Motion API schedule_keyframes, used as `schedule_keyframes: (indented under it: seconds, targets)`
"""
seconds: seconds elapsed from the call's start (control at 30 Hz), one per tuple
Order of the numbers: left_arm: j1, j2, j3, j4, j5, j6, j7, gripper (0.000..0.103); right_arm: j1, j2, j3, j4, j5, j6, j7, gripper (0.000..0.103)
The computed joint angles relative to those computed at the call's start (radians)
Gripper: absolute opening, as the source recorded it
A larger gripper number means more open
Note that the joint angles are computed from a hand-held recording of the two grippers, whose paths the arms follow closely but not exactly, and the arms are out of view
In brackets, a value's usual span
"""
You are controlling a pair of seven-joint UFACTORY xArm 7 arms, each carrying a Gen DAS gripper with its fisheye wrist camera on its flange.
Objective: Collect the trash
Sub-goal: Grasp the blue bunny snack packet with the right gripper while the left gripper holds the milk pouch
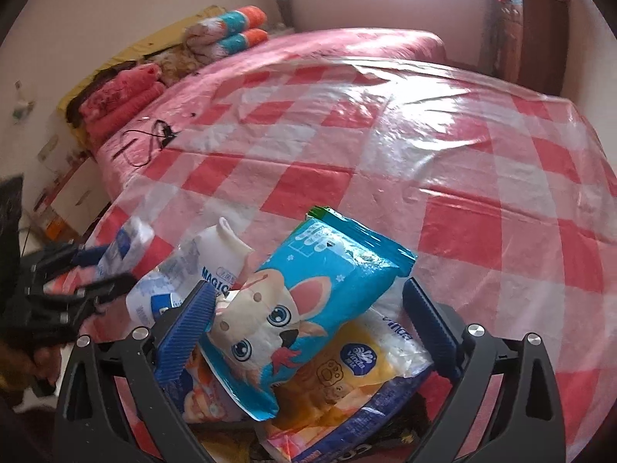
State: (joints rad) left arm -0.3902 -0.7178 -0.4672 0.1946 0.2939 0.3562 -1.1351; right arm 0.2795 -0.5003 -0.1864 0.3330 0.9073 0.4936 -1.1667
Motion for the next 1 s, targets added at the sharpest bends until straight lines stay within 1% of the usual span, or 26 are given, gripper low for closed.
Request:
schedule_keyframes:
  seconds: [0.03, 0.17, 0.23, 0.3, 0.37, 0.43, 0.47, 0.53, 0.6, 0.67, 0.7, 0.83, 0.87, 1.0]
  targets:
    - [-0.009, -0.009, 0.001, -0.010, -0.003, 0.000, -0.002, 0.060, -0.024, 0.001, 0.034, 0.003, -0.040, 0.002, 0.067, 0.097]
    - [-0.031, -0.052, 0.003, -0.042, -0.009, -0.006, -0.010, 0.060, -0.053, -0.005, 0.092, -0.003, -0.140, -0.019, 0.227, 0.097]
    - [-0.044, -0.067, 0.014, -0.057, -0.018, -0.019, -0.008, 0.060, -0.046, -0.009, 0.101, -0.014, -0.173, -0.050, 0.284, 0.096]
    - [-0.053, -0.083, 0.015, -0.070, -0.025, -0.027, -0.010, 0.060, -0.030, -0.016, 0.092, -0.025, -0.189, -0.077, 0.330, 0.096]
    - [-0.059, -0.093, 0.015, -0.079, -0.029, -0.034, -0.011, 0.060, -0.014, -0.026, 0.090, -0.039, -0.216, -0.104, 0.365, 0.095]
    - [-0.069, -0.105, 0.022, -0.092, -0.038, -0.046, -0.010, 0.060, 0.008, -0.039, 0.081, -0.049, -0.239, -0.124, 0.388, 0.087]
    - [-0.073, -0.111, 0.027, -0.098, -0.042, -0.051, -0.009, 0.060, 0.022, -0.049, 0.076, -0.055, -0.248, -0.134, 0.397, 0.081]
    - [-0.081, -0.123, 0.031, -0.109, -0.052, -0.061, -0.012, 0.060, 0.025, -0.063, 0.095, -0.067, -0.293, -0.164, 0.440, 0.077]
    - [-0.092, -0.137, 0.032, -0.120, -0.060, -0.065, -0.015, 0.060, 0.033, -0.078, 0.110, -0.082, -0.334, -0.192, 0.473, 0.071]
    - [-0.102, -0.152, 0.032, -0.130, -0.067, -0.066, -0.019, 0.060, 0.052, -0.090, 0.099, -0.091, -0.358, -0.205, 0.490, 0.063]
    - [-0.105, -0.156, 0.029, -0.131, -0.070, -0.065, -0.024, 0.060, 0.058, -0.095, 0.096, -0.096, -0.372, -0.215, 0.501, 0.060]
    - [-0.130, -0.194, 0.037, -0.150, -0.081, -0.057, -0.030, 0.060, 0.096, -0.109, 0.050, -0.110, -0.408, -0.240, 0.524, 0.056]
    - [-0.135, -0.203, 0.038, -0.154, -0.083, -0.053, -0.031, 0.060, 0.100, -0.117, 0.043, -0.117, -0.418, -0.247, 0.533, 0.054]
    - [-0.154, -0.243, 0.044, -0.167, -0.088, -0.036, -0.036, 0.060, 0.107, -0.171, 0.020, -0.146, -0.461, -0.257, 0.561, 0.051]
